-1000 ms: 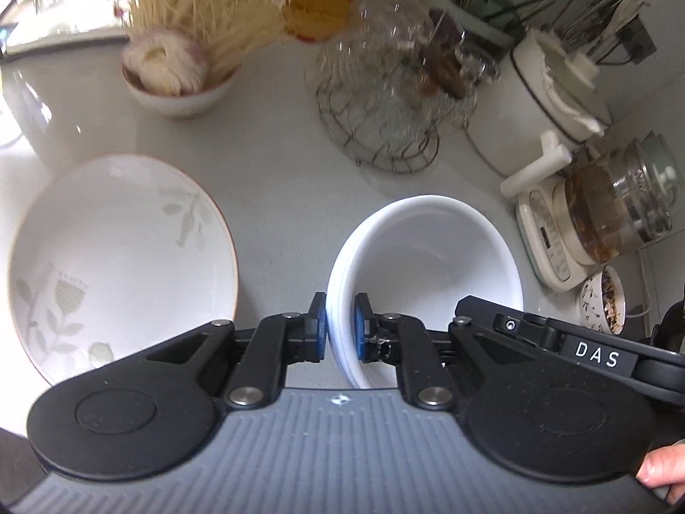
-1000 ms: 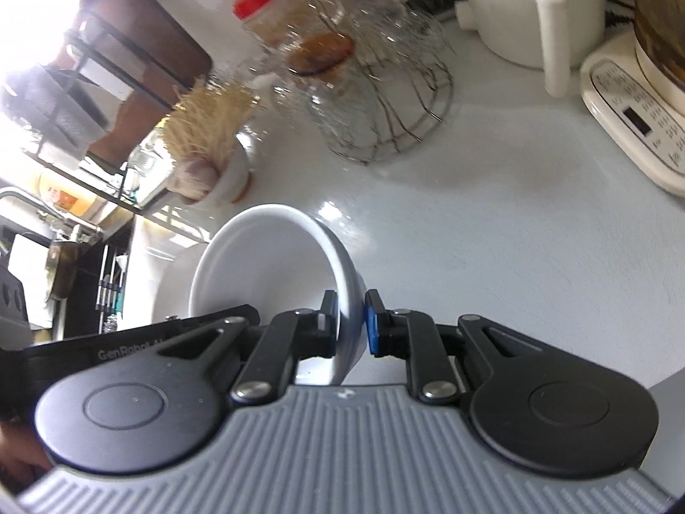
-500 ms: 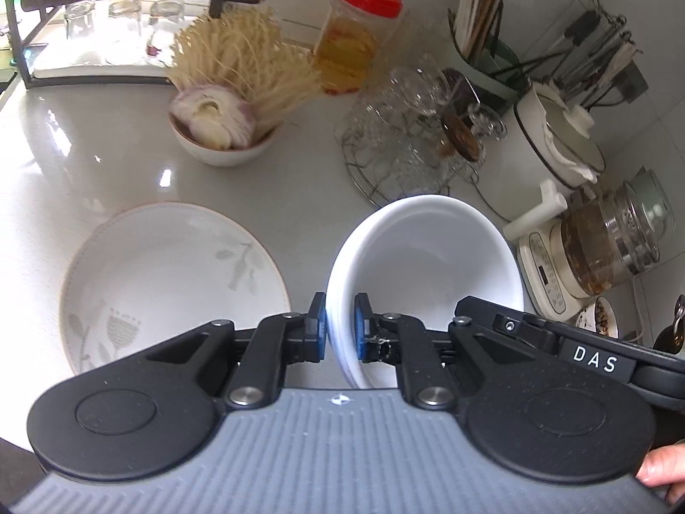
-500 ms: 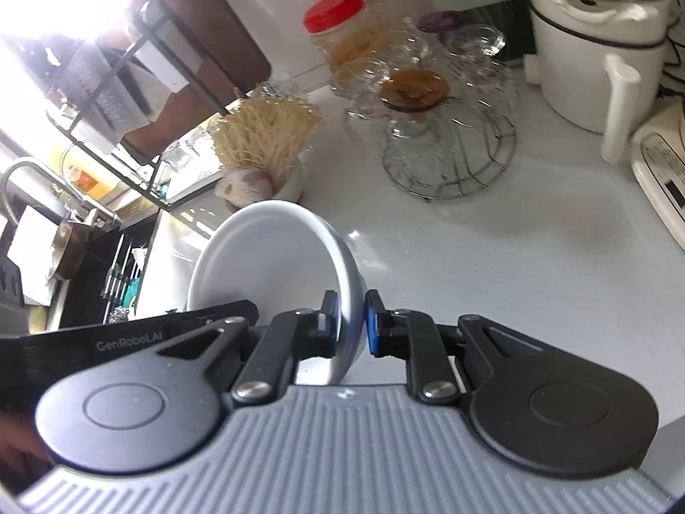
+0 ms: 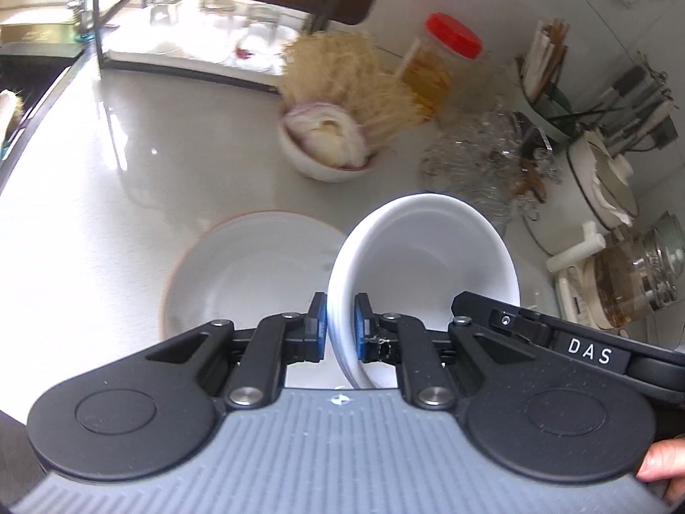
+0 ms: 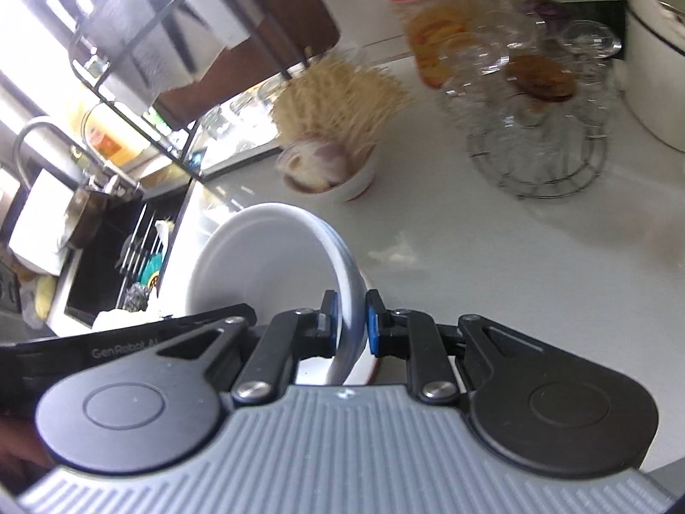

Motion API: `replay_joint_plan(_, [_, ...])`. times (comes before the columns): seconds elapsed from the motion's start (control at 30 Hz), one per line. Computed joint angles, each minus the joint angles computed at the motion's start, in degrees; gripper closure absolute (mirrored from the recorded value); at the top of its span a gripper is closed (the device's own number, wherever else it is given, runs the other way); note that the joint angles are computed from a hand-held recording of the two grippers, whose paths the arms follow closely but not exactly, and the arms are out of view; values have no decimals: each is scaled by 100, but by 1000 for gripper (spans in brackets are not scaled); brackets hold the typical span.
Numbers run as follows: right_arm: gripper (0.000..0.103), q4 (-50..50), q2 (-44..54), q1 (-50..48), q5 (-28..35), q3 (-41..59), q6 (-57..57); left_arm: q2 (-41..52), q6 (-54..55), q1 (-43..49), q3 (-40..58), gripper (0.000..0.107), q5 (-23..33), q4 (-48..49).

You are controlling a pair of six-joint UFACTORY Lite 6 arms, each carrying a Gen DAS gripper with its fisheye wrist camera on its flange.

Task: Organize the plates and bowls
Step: 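Lift the nested bowl stack with both tools and carry it onto the floral plate stack, then lower the bowl stack onto the plates and open both tools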

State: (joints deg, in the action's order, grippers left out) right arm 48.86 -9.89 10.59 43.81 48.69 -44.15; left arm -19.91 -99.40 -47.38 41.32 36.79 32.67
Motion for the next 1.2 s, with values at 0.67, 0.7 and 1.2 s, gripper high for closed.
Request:
replay_joint_plan(0.67, [86, -579, 1088, 1228, -920, 238, 899, -296, 1292, 1250, -1456, 92, -1407, -1161])
replay_joint_plan(0.7, [86, -573, 1099, 1210, -916, 235, 892, -260, 1407, 1289, -1442, 92, -1449, -1236])
replay_joint_plan(1.2, [86, -635, 1636, 1186, -872, 541, 1272, 419, 3343, 1988, -1117, 91, -1845, -2584])
